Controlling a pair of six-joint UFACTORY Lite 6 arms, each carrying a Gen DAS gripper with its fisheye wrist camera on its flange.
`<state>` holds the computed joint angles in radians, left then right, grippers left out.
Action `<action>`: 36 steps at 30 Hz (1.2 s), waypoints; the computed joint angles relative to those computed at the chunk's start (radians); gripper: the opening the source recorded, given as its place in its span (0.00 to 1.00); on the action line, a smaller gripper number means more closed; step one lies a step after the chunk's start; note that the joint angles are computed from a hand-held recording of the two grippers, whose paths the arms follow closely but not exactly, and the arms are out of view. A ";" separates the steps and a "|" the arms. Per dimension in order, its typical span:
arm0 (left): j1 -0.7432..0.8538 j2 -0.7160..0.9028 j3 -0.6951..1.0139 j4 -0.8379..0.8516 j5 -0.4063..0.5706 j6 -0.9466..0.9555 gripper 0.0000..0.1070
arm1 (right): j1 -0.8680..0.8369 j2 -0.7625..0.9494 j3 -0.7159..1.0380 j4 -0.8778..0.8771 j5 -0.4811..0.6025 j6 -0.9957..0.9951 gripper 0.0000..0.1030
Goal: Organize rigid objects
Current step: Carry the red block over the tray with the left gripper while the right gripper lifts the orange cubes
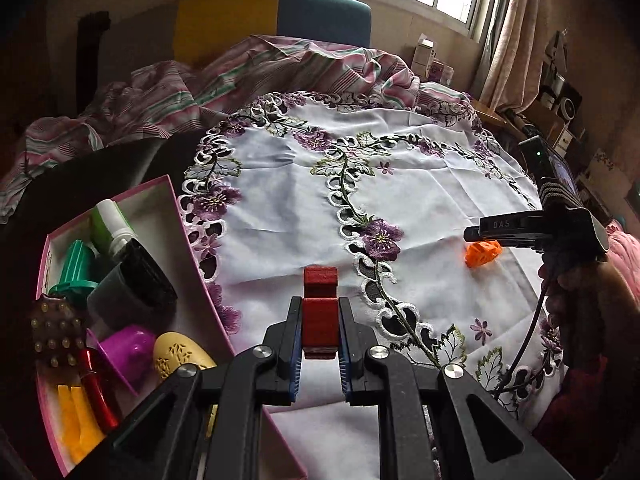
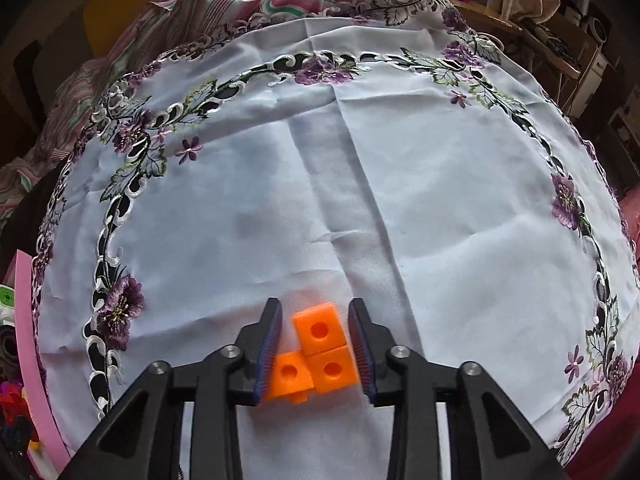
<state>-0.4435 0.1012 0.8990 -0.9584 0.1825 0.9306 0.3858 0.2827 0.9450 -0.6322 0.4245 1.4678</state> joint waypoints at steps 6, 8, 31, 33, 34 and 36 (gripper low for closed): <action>0.040 -0.028 -0.026 -0.080 0.019 0.088 0.14 | -0.023 -0.056 -0.061 -0.038 -0.049 0.090 0.45; 0.049 -0.034 -0.033 -0.097 0.024 0.107 0.14 | -0.036 -0.092 -0.092 -0.067 -0.081 0.139 0.49; 0.121 -0.114 -0.097 -0.104 0.067 0.141 0.14 | 0.100 0.092 0.096 0.072 0.080 -0.154 0.58; 0.131 -0.115 -0.101 -0.112 0.070 0.149 0.14 | 0.106 0.079 0.085 0.042 0.077 -0.130 0.58; 0.134 -0.117 -0.103 -0.112 0.069 0.151 0.14 | 0.104 0.074 0.079 0.039 0.071 -0.125 0.58; 0.142 -0.121 -0.108 -0.111 0.071 0.155 0.14 | 0.105 0.086 0.087 0.045 0.080 -0.139 0.58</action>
